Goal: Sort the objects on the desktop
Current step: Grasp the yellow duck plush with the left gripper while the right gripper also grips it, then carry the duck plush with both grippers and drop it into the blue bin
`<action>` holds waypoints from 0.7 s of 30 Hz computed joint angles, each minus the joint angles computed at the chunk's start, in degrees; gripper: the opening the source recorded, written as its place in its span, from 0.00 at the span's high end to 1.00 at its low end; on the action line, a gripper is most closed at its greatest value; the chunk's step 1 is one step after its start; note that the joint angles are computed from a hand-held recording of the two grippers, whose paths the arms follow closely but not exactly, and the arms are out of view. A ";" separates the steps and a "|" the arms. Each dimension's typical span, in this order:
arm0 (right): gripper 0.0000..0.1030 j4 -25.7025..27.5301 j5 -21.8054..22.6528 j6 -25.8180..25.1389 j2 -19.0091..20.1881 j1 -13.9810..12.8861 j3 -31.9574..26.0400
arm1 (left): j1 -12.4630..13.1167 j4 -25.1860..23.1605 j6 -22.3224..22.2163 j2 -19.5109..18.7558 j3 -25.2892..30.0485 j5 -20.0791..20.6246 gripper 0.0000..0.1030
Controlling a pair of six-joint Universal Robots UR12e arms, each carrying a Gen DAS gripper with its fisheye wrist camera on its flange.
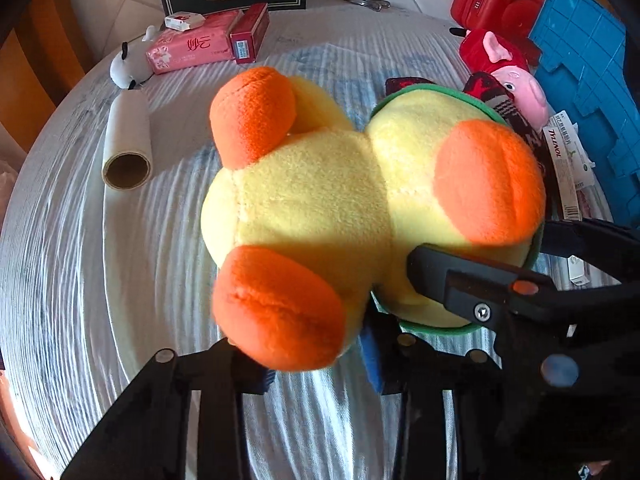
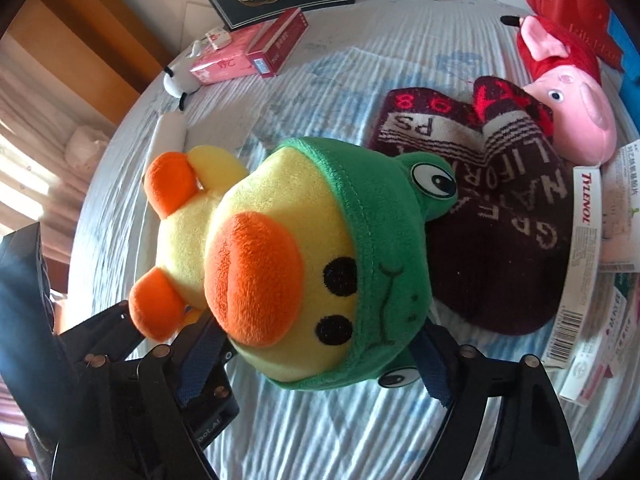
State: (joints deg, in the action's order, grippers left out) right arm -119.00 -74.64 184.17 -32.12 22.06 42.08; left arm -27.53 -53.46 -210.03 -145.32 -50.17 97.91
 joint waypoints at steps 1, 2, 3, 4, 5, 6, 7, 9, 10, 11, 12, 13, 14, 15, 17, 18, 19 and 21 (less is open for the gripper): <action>0.25 -0.17 -0.16 -0.40 -0.25 0.13 0.21 | -0.07 0.70 0.63 0.38 -0.48 0.03 0.77; 0.26 -0.52 0.41 -0.41 -0.73 0.09 0.85 | -0.23 1.12 0.91 0.70 -0.72 0.62 0.77; 0.27 -0.92 0.67 -0.49 -1.05 0.12 1.20 | -0.31 1.74 1.09 1.03 -1.02 1.09 0.77; 0.28 -1.81 0.42 -0.70 -1.52 0.20 1.83 | -0.39 2.83 1.28 1.48 -1.56 1.47 0.77; 0.28 -2.77 0.40 -0.81 -2.11 0.20 2.53 | -0.40 3.79 1.61 1.85 -1.96 1.84 0.77; 0.29 -3.73 0.42 -0.82 -2.66 0.18 3.18 | -0.43 4.61 2.03 2.22 -2.30 2.09 0.77; 0.30 -4.69 0.60 -0.64 -3.25 0.12 3.89 | -0.47 5.13 2.43 2.44 -2.42 2.14 0.77; 0.31 -5.41 0.50 -0.39 -4.03 0.06 4.50 | -0.51 5.77 3.44 2.80 -2.51 1.40 0.77; 0.31 -5.69 0.50 0.20 -4.47 -0.04 4.96 | -0.62 6.29 4.08 3.02 -2.69 1.42 0.77; 0.32 -5.99 0.77 0.58 -4.94 -0.19 5.54 | -0.86 6.98 4.95 3.13 -2.73 1.91 0.77; 0.32 -6.78 1.11 0.82 -5.50 -0.35 6.39 | -1.12 7.50 5.95 3.20 -2.67 2.67 0.77; 0.32 -8.09 1.23 0.95 -6.16 -0.43 7.50 | -1.38 7.89 6.98 3.30 -2.57 3.42 0.77; 0.32 -9.19 1.14 0.80 -6.81 -0.46 8.45 | -1.53 8.41 7.85 3.36 -2.32 3.98 0.77; 0.33 -10.51 0.98 0.91 -7.50 -0.49 9.42 | -1.67 9.12 8.44 3.61 -2.40 4.34 0.77; 0.33 -13.15 0.62 1.23 -8.83 -0.57 11.18 | -1.89 10.89 9.75 4.02 -2.24 4.75 0.77; 0.33 -14.76 0.41 1.63 -9.49 -0.66 12.07 | -2.08 11.65 10.65 4.09 -1.86 5.30 0.77; 0.33 -16.32 0.30 2.05 -10.27 -0.79 13.03 | -2.30 12.67 11.69 4.13 -1.43 5.74 0.77; 0.33 -19.79 -0.19 2.92 -11.85 -1.14 15.01 | -2.82 14.60 13.82 3.97 -0.09 6.49 0.77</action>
State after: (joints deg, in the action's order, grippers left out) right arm -138.79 -74.83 187.10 -43.98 20.92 57.09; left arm -30.35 -38.86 -196.22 -141.35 -50.26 104.39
